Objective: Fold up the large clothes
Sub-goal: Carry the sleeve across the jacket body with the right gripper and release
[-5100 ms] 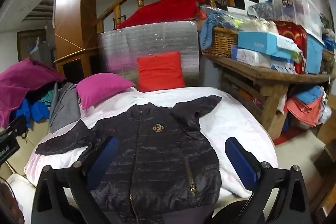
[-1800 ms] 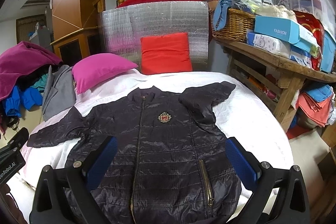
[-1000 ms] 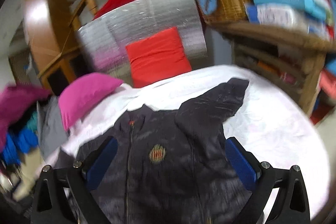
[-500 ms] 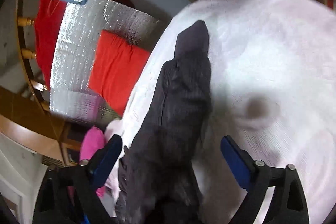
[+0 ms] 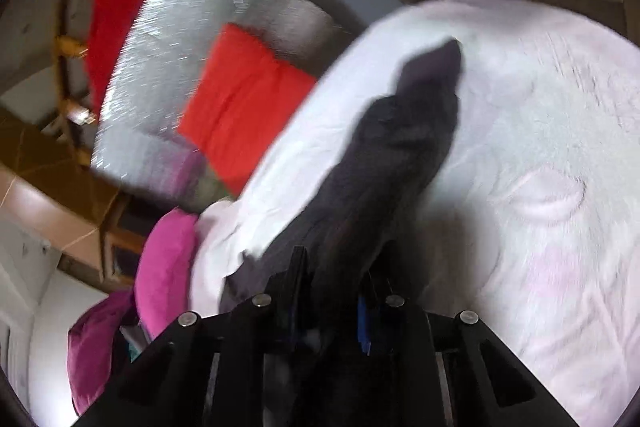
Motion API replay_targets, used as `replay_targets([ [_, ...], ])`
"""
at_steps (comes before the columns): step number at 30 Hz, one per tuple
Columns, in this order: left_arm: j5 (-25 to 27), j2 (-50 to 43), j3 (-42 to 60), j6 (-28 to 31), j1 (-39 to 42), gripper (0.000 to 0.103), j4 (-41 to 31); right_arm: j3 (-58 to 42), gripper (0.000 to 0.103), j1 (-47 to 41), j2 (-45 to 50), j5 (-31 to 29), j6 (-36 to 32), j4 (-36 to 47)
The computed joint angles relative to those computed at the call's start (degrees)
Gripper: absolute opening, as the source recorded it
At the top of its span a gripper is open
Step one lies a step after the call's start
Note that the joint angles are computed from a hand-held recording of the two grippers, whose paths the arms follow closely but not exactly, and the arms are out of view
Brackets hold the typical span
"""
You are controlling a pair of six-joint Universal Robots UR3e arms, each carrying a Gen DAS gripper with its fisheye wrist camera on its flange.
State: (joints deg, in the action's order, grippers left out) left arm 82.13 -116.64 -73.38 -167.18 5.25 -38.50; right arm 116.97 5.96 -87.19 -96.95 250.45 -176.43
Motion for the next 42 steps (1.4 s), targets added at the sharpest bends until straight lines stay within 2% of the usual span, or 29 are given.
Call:
replay_targets([
  [5, -0.22, 2.37, -3.27, 0.01, 0.94, 0.103, 2.43, -11.27, 0.023, 12.16, 3.76, -6.25, 0.34, 4.52],
  [8, -0.47, 3.68, -5.23, 0.33, 1.45, 0.103, 3.17, -17.89, 0.023, 19.22, 9.16, -8.92, 2.87, 5.65],
  [12, 0.12, 4.62, -7.37, 0.50, 1.51, 0.103, 4.21, -25.24, 0.026, 24.51, 18.20, -9.41, 8.02, 5.70],
  [15, 1.02, 4.45, -7.82, 0.76, 1.26, 0.103, 4.76, -27.01, 0.026, 24.28, 23.75, -5.85, 11.87, 2.22],
  [17, 1.45, 4.24, -7.91, 1.12, 1.21, 0.103, 4.94, -26.59, 0.038, 22.79, 24.26, -2.23, 13.21, 3.28],
  [19, 1.76, 3.79, -7.43, 1.44, 1.24, 0.103, 4.73, -20.92, 0.070, 21.16, 23.63, 0.79, 16.31, -4.43],
  [21, 1.42, 3.03, -6.03, 1.50, 1.49, 0.103, 3.76, -15.05, 0.073, 20.91, 20.71, -0.64, 17.87, -11.04],
  [24, 1.07, 2.04, -3.95, 0.93, 1.68, 0.103, 2.18, -7.89, 0.073, 19.40, 12.27, -1.28, 15.68, -10.24],
  [28, 0.12, 0.77, -1.30, 0.28, 1.53, 0.103, -0.07, 2.66, 0.074, 17.74, -1.30, -8.55, 18.24, -3.71],
  [30, 0.29, 0.43, -0.88, 0.27, 0.97, 0.103, 0.04, 8.40, 0.074, 14.51, -3.79, -8.90, 19.70, -7.61],
  [31, 0.37, 0.38, -0.90, 0.38, 0.66, 0.103, 0.22, 11.58, 0.074, 11.25, -4.30, -6.47, 19.35, -10.86],
  [34, 1.51, 0.01, -1.03, 1.16, -0.65, 0.103, 1.01, 16.25, 0.074, 4.21, -2.38, -1.52, 19.70, -16.18],
  [37, 1.98, -0.25, -1.18, 2.01, -1.41, 0.103, 1.17, 18.28, 0.071, 0.13, 5.45, 1.41, 19.78, -28.52],
  [39, 2.49, -0.38, -1.41, 2.41, -1.78, 0.103, 1.58, 18.59, 0.071, -2.14, 8.40, 3.38, 19.47, -31.74],
  [41, 2.71, -0.43, -1.56, 2.73, -1.90, 0.103, 1.82, 16.79, 0.061, -3.68, 10.13, 4.77, 18.05, -30.74],
  [42, 2.83, -0.48, -1.54, 2.80, -1.91, 0.103, 1.91, 16.38, 0.046, -4.19, 10.86, 5.38, 17.21, -30.89],
])
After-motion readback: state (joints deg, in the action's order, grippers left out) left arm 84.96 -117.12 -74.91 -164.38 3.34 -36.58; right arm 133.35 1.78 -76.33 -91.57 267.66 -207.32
